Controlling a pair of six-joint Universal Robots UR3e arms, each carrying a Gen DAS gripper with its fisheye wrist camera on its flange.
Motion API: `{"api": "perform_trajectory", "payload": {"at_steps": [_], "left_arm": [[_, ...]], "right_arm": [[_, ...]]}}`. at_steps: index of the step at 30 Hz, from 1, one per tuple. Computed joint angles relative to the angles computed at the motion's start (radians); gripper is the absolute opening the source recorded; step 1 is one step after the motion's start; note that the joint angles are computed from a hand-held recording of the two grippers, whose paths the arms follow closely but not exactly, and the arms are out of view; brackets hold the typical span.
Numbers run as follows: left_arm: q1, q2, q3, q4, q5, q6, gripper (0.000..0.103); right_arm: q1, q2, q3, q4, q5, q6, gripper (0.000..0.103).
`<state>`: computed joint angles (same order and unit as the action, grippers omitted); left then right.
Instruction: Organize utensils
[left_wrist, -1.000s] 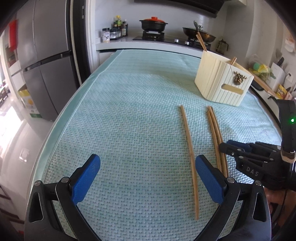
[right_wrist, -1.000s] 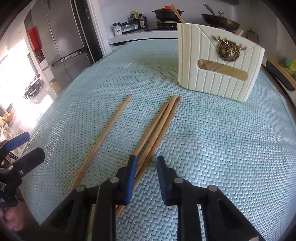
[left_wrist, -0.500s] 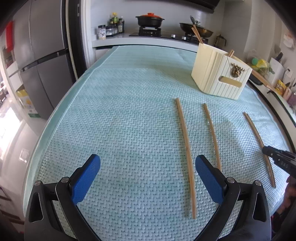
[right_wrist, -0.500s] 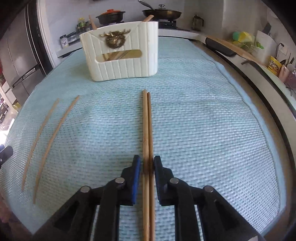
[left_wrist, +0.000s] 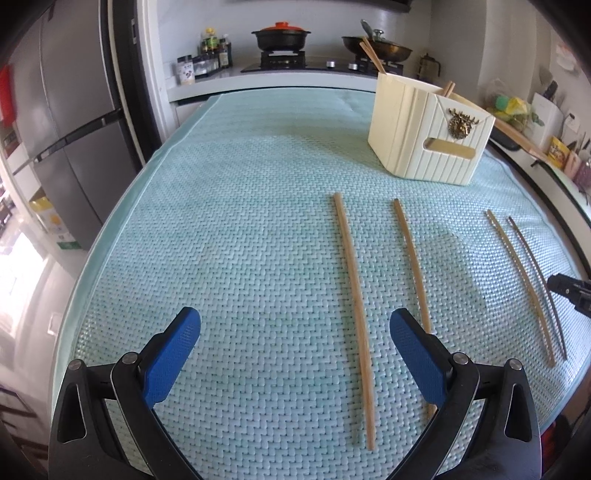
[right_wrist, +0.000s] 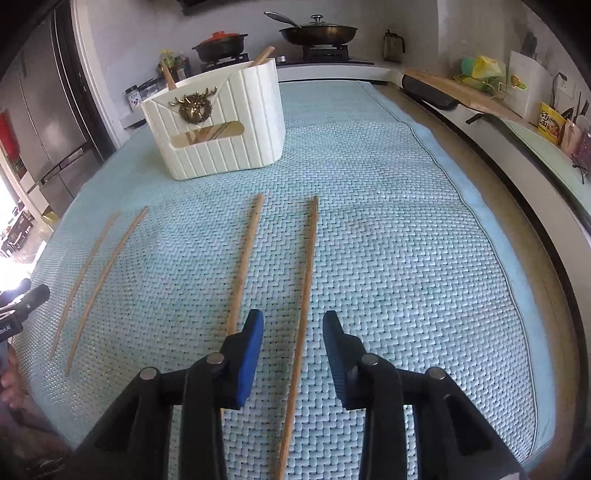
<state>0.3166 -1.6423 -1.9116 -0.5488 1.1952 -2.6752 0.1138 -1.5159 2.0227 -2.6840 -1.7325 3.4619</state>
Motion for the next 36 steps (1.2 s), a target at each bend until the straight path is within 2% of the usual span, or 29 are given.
{"api": "perform_trajectory", "payload": {"at_steps": [6, 10, 14, 17, 18, 23, 29, 31, 32, 33, 34, 36], "left_arm": [[-0.042, -0.087, 0.092, -0.036, 0.025, 0.023, 0.102], [-0.085, -0.204, 0.217, -0.053, 0.065, 0.017, 0.102], [-0.126, -0.338, 0.397, -0.132, 0.091, 0.011, 0.101], [-0.154, -0.439, 0.551, -0.227, 0.100, 0.013, 0.092], [-0.156, -0.463, 0.588, -0.246, 0.082, 0.008, 0.091], [-0.199, -0.581, 0.791, -0.337, 0.106, -0.011, 0.090], [-0.230, -0.600, 0.866, -0.412, 0.105, 0.017, 0.067], [-0.234, -0.599, 0.871, -0.418, 0.103, 0.020, 0.062], [-0.238, -0.599, 0.873, -0.417, 0.108, 0.017, 0.059], [-0.236, -0.595, 0.868, -0.415, 0.103, 0.017, 0.048], [-0.236, -0.593, 0.865, -0.411, 0.095, 0.021, 0.042], [-0.241, -0.596, 0.873, -0.414, 0.083, 0.021, 0.020]], "right_arm": [[0.025, 0.048, -0.013, 0.007, -0.058, -0.031, 0.034], [-0.003, 0.070, -0.028, -0.010, -0.043, -0.075, 0.034], [-0.043, 0.105, -0.070, -0.006, -0.008, -0.120, 0.034], [-0.074, 0.133, -0.097, -0.021, 0.017, -0.148, 0.034], [-0.081, 0.146, -0.111, -0.022, 0.022, -0.156, 0.034], [-0.134, 0.239, -0.247, 0.030, 0.086, -0.227, 0.034], [-0.168, 0.343, -0.434, 0.143, 0.129, -0.270, 0.033], [-0.167, 0.367, -0.473, 0.162, 0.124, -0.268, 0.029], [-0.157, 0.367, -0.474, 0.162, 0.118, -0.253, 0.023], [-0.160, 0.369, -0.473, 0.156, 0.120, -0.245, 0.016], [-0.168, 0.376, -0.478, 0.150, 0.121, -0.236, 0.012], [-0.188, 0.380, -0.471, 0.127, 0.144, -0.222, 0.007]]}}
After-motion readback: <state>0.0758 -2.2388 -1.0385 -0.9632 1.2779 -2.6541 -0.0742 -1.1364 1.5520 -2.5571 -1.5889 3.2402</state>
